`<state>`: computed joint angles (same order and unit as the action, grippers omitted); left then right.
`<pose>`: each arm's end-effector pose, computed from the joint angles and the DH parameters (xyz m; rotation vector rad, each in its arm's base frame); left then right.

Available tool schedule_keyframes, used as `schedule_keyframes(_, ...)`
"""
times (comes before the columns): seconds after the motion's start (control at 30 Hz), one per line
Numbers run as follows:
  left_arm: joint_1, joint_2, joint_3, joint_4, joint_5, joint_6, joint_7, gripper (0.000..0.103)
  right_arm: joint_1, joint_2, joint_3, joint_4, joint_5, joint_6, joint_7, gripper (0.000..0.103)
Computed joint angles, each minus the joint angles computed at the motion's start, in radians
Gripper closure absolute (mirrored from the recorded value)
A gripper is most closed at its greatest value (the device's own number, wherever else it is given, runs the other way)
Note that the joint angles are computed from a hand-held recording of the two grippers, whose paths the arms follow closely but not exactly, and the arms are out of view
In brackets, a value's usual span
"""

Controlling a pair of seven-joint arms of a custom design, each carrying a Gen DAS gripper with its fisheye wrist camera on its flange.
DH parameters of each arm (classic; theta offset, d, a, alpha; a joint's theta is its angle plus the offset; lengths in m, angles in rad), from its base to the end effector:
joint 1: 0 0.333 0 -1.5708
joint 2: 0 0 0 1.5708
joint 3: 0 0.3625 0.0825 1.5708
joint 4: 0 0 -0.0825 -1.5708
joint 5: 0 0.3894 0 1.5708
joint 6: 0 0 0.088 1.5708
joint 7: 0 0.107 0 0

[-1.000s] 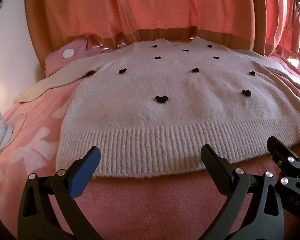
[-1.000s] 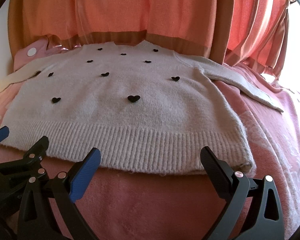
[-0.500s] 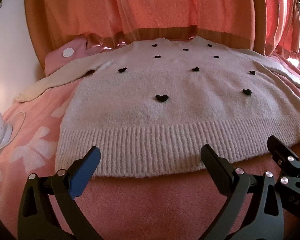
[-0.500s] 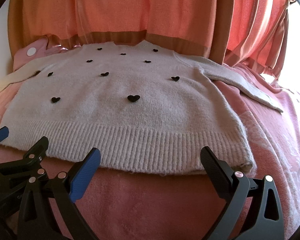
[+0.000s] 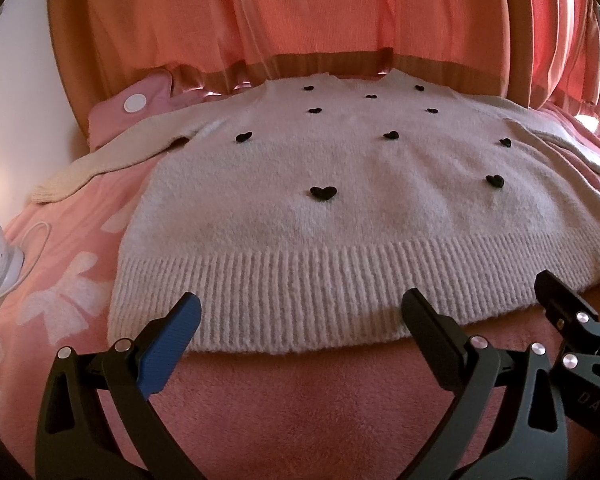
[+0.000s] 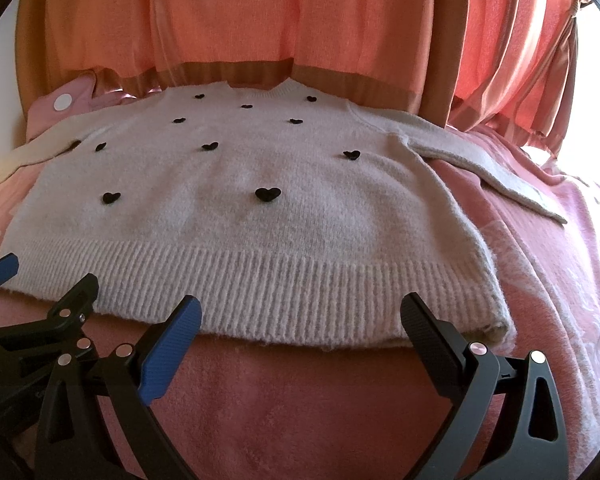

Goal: Fold small clothes

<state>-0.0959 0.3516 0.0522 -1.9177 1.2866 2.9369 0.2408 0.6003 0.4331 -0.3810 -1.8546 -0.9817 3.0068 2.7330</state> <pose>0.6554 -0.0937 0.3918 -1.7487 1.6149 -0.5889 0.6491 0.2403 0.3955 -1.8152 1.6653 -0.8503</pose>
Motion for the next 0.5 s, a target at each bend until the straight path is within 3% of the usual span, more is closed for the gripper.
schedule_keyframes(0.5, 0.000, 0.003, 0.002, 0.003, -0.008, -0.001, 0.009, 0.005, 0.005, 0.000, -0.003, -0.004, 0.007, -0.001, -0.004, 0.005)
